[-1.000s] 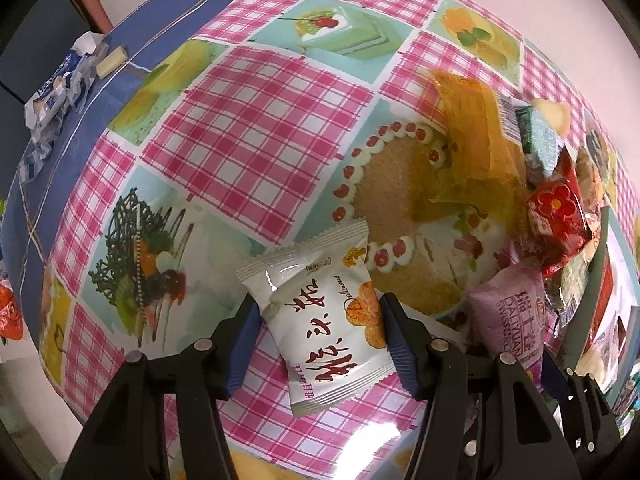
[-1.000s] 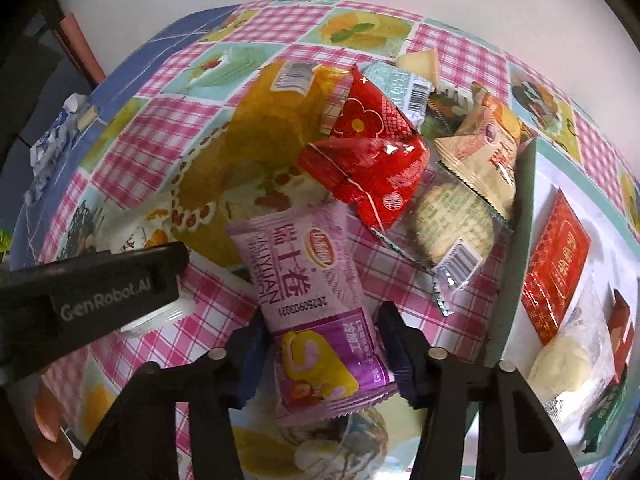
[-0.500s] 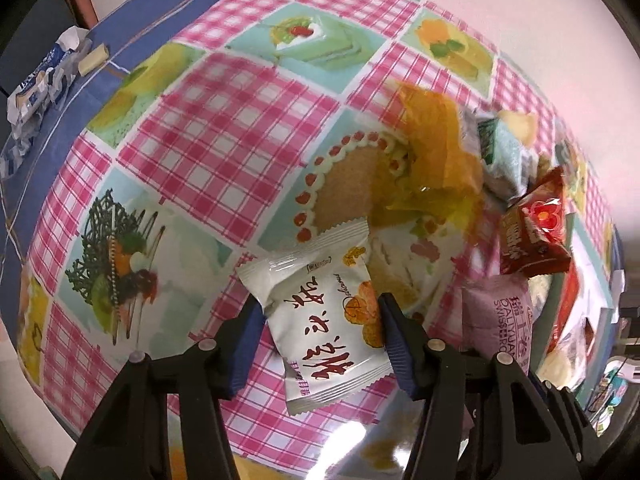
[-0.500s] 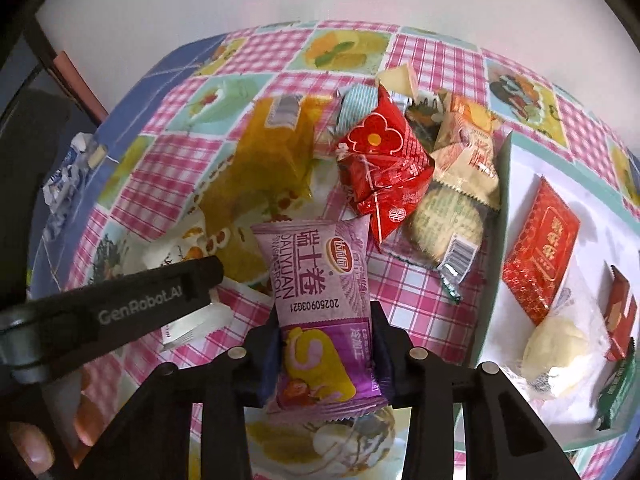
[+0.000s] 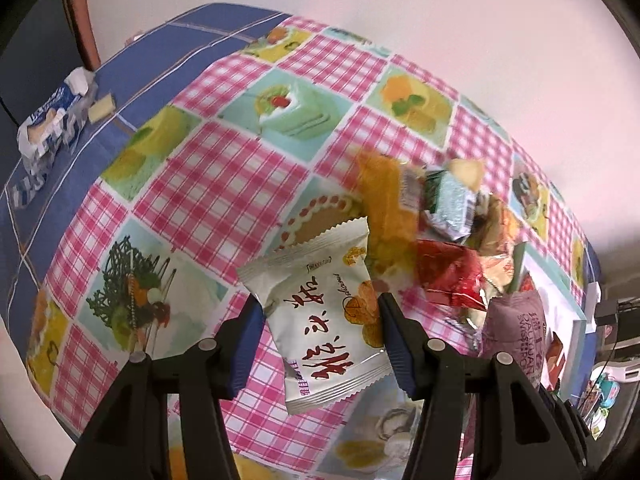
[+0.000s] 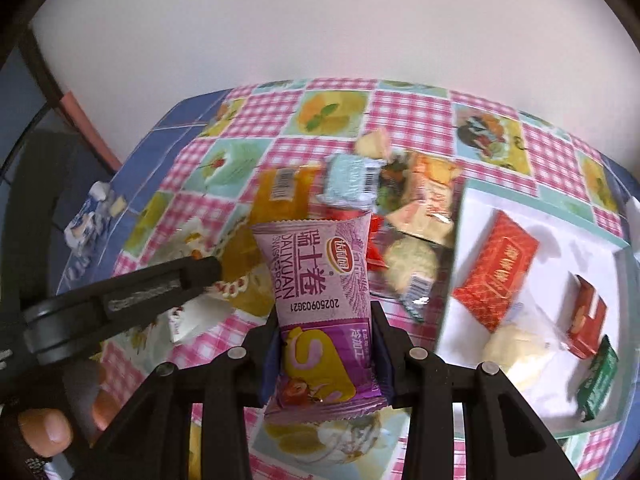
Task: Organize snacks
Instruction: 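Carry both packets over the white tray and open both tools to release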
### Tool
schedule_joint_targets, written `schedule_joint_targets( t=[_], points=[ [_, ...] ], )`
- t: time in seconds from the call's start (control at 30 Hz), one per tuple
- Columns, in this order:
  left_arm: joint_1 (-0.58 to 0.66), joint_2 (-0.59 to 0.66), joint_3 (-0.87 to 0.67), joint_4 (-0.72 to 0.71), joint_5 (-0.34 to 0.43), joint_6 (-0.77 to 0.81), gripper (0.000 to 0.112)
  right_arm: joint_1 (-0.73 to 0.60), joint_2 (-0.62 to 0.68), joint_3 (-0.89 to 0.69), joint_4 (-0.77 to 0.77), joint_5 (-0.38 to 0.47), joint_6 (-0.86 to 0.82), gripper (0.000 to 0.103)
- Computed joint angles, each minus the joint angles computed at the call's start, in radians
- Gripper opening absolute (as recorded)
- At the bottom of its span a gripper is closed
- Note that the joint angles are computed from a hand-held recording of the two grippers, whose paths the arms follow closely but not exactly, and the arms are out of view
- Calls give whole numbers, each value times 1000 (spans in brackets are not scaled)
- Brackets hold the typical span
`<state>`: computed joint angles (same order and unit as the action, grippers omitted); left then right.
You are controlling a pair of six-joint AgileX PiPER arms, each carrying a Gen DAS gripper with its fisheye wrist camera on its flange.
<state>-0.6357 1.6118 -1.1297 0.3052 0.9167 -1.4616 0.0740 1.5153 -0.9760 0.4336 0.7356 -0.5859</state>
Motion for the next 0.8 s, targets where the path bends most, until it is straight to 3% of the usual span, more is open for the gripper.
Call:
schedule_joint_targets(
  t=[0.4, 0.8],
  points=[
    [-78, 98, -150, 44, -14, 39, 59, -241, 86, -105, -112, -5, 162, 41],
    [-157, 377, -571, 24, 64, 227, 59, -471, 216, -251, -132, 13, 215, 41]
  ],
)
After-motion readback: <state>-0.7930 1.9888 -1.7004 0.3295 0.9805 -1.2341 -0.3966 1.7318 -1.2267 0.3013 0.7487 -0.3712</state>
